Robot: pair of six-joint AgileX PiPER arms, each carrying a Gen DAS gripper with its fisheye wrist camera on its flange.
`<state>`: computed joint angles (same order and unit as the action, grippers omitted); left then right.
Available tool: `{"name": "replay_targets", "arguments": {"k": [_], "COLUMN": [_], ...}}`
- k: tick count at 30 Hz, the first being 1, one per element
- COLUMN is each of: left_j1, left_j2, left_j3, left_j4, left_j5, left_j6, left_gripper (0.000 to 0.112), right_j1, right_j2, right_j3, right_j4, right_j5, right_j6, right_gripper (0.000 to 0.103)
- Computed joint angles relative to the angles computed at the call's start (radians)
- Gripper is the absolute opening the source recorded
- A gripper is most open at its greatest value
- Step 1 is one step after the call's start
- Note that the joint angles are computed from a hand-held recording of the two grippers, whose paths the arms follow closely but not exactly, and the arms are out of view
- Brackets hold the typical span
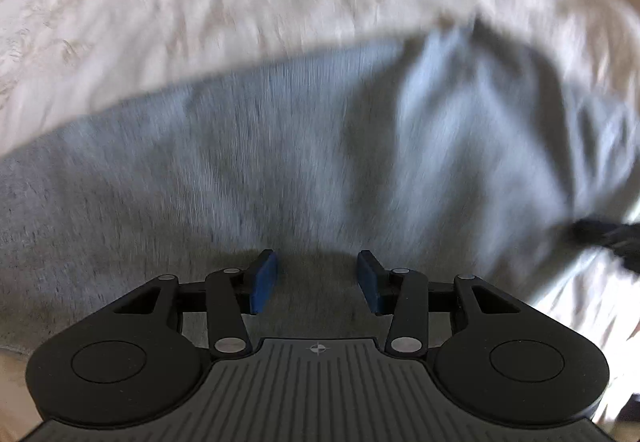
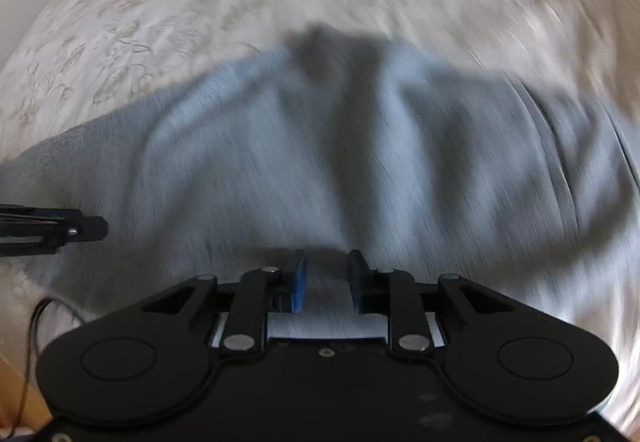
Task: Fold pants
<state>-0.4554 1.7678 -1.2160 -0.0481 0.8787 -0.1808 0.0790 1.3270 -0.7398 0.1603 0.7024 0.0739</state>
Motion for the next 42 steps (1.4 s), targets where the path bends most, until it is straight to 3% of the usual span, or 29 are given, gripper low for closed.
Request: {"name": "replay_targets", "arguments": {"k": [2,4,6,11,14,20,21,22,23,26,28,30,34,38,39,42], "left_j1": [-0.007,-0.005,0.001,-0.013,-0.043,-0.093,-0.104,-0.115,-0.125,-0.151,-0.168,-0.179,-0.194,-0.229,-0.232,-0.248], "left_j2": [0.006,0.0,-0.024,-0.128,-0.186,-0.237,-0.234,-0.232,-0.227,-0.202,-0.184,-0.159,-0.062,0.026,0.041,0.098], "left_j3": [0.004,-0.008,-0.006,0.047,0.085,0.113,0.112,0.109,0.103,0.072,0.043,0.006,-0.106,-0.214,-0.233,-0.278], "left_j4": [0.014,0.012,0.006,0.056,0.106,0.165,0.177,0.187,0.193,0.207,0.216,0.217,0.192,0.202,0.193,0.187], "left_j5": [0.004,0.024,0.028,0.031,0.044,0.076,0.077,0.08,0.084,0.087,0.088,0.084,0.086,0.102,0.1,0.106], "left_j6": [-0.002,-0.018,-0.033,-0.104,-0.197,-0.359,-0.384,-0.406,-0.423,-0.455,-0.464,-0.47,-0.427,-0.377,-0.365,-0.349], "left_gripper": [0.043,0.043,0.043,0.043,0.043,0.043,0.043,0.043,0.043,0.043,0.043,0.043,0.043,0.043,0.043,0.043], "right_j1": [-0.079,-0.161,-0.243,-0.544,-0.611,-0.665,-0.67,-0.665,-0.656,-0.64,-0.658,-0.685,-0.687,-0.752,-0.751,-0.743], "right_j2": [-0.118,-0.209,-0.249,-0.187,-0.098,0.054,0.082,0.099,0.105,0.036,-0.089,-0.159,-0.03,-0.003,-0.008,-0.049], "right_j3": [0.065,0.092,0.096,0.069,0.035,-0.023,-0.037,-0.051,-0.062,-0.077,-0.063,-0.04,0.021,-0.011,-0.032,-0.046], "right_j4": [0.0,-0.076,-0.171,-0.04,-0.035,0.119,0.147,0.166,0.161,0.221,0.285,0.26,0.046,0.176,0.167,0.15], "right_j5": [0.002,0.003,-0.005,-0.07,-0.097,-0.139,-0.136,-0.131,-0.129,-0.122,-0.11,-0.084,-0.099,-0.064,-0.048,-0.089], "right_j6": [0.041,0.166,0.274,0.084,0.025,-0.183,-0.217,-0.237,-0.246,-0.412,-0.558,-0.56,-0.379,-0.507,-0.515,-0.563], "right_gripper": [0.027,0.054,0.059,0.06,0.06,0.057,0.049,0.03,0.02,0.011,0.011,0.011,0.011,0.015,0.018,0.044]}}
